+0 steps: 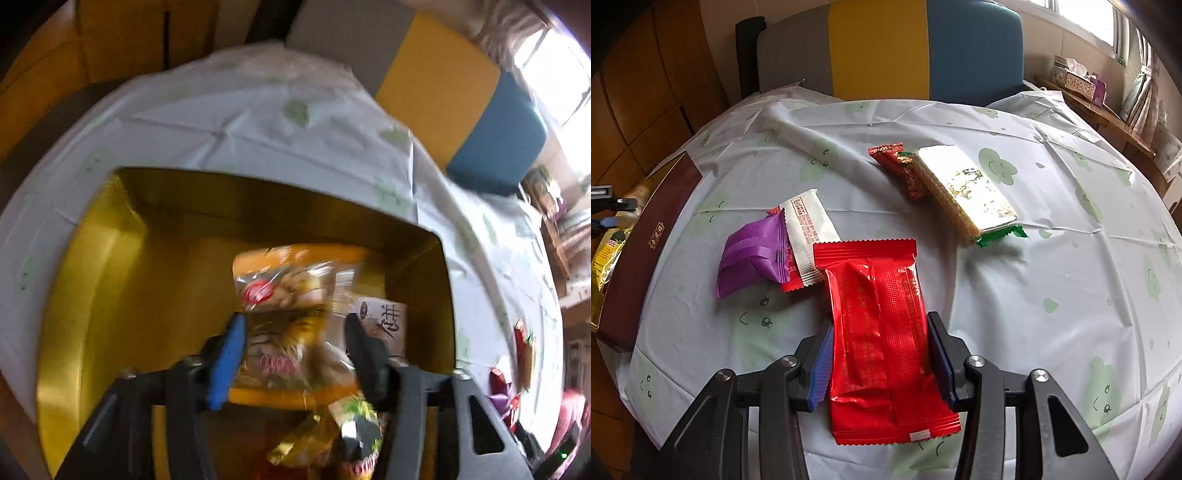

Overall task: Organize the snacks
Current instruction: 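Drop the seed bag into the gold tray with the left tool while the right tool lifts the red bag, then carry the red wrapper bag over the gold tray with the right tool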

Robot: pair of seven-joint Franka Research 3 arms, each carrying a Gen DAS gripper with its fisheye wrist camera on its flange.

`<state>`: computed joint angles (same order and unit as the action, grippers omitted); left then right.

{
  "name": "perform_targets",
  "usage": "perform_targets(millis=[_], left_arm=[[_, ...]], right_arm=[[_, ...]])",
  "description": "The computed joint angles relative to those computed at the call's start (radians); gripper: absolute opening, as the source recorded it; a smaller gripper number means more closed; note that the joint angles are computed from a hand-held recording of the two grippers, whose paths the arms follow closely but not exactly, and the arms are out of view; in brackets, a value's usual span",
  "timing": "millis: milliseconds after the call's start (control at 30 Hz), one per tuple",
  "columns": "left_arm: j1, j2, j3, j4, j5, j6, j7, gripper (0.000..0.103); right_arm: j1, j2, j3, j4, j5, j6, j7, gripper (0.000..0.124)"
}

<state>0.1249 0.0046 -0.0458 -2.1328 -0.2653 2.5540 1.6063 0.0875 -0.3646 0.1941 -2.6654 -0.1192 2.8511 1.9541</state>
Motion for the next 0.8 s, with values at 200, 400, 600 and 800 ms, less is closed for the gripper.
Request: perform_targets(millis=[200, 400, 600, 800], left_arm=[[-0.004, -0.057, -0.001, -0.083, 0.116, 0.127, -0.115, 0.074], [-0.006, -0.257, 0.01, -0.288, 0.29, 0.289, -0.226, 0.076], [0.017, -0.453, 0.008, -0.463, 0.453, 0.385, -0.309, 0.08], [-0.01, -0.605, 0.06, -0.576, 0.453, 0.367, -0.314, 0.08]], right_arm=[[-0.004, 0.0, 0.003, 0.0, -0.006, 0.001, 0.004, 0.048], [-0.021, 0.0, 0.023, -0.001, -0.037, 0.004, 0.033, 0.048], [-0.033, -0.003, 0.035, -0.005, -0.065, 0.009, 0.06, 0.048], [-0.042, -0.005, 0.045, -0.006, -0.087, 0.009, 0.095, 0.048]])
